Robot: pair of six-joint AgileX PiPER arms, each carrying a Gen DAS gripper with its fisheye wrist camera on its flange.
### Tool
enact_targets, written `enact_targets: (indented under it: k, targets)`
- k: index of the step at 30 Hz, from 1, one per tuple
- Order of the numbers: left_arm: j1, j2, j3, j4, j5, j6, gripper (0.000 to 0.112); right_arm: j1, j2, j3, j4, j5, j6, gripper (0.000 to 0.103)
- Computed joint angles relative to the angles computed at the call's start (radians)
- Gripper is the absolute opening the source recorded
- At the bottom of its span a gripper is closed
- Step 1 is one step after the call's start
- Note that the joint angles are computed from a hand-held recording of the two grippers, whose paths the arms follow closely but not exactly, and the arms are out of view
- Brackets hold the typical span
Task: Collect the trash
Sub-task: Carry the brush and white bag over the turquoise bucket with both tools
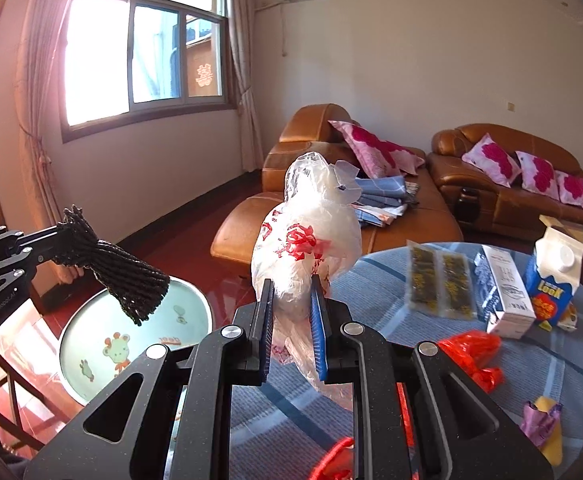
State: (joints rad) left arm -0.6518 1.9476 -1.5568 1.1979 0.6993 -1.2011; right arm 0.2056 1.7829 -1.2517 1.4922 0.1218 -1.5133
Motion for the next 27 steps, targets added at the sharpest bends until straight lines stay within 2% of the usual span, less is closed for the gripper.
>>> enact_targets:
  k: [10, 14, 21, 24, 27]
  targets:
    - [0.015, -0.007, 0.029, 0.023, 0.049, -0.009, 0.005, 0.037, 0.040, -0.039, 0.070, 0.002, -0.121, 0.017]
    - [0.031, -0.008, 0.035, 0.010, 0.055, 0.000, 0.005, 0.043, 0.056, -0.054, 0.034, 0.007, -0.109, 0.017]
    - [0.045, -0.010, 0.048, 0.006, 0.065, 0.008, 0.005, 0.072, 0.069, -0.049, 0.156, -0.006, -0.272, 0.017]
    - [0.051, -0.007, 0.049, -0.005, 0.071, 0.021, 0.005, 0.089, 0.078, -0.055, 0.149, -0.014, -0.283, 0.017]
    - [0.054, -0.002, 0.046, -0.016, 0.079, 0.038, 0.005, 0.097, 0.089, -0.065, 0.069, -0.017, -0.224, 0.017]
